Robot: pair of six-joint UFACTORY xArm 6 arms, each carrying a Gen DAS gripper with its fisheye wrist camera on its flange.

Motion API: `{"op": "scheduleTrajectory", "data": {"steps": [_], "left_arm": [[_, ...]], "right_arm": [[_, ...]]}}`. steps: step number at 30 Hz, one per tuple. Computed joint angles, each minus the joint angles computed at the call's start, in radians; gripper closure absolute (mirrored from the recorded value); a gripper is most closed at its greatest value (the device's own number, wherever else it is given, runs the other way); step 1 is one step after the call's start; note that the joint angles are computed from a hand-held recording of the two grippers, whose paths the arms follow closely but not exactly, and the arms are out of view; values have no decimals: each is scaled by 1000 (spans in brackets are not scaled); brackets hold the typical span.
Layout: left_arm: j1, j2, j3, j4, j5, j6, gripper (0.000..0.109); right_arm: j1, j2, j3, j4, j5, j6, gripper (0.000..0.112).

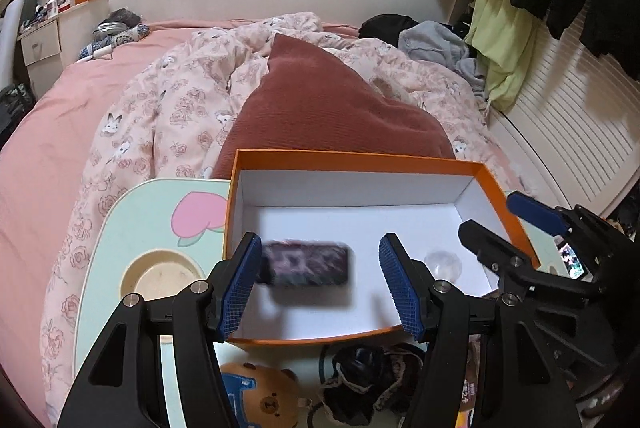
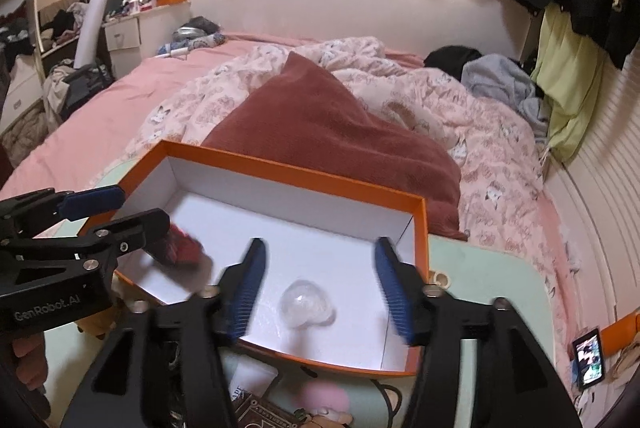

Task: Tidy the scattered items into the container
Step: 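Open the left gripper releasing the case in the box while right gripper releases the heart item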

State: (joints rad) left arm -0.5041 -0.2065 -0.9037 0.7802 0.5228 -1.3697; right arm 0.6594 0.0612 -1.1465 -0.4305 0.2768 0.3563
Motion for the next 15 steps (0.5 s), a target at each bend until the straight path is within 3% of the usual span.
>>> {"op": "scheduleTrajectory", "data": {"steps": [3,15], "left_arm": [[-22,5,-19,37,54,1,47],[-42,-57,5,15,62,4,47]], "right_arm": [[0,-10,9,-26,-10,19,48],[1,-50,43,64,-34,-34,48]]}}
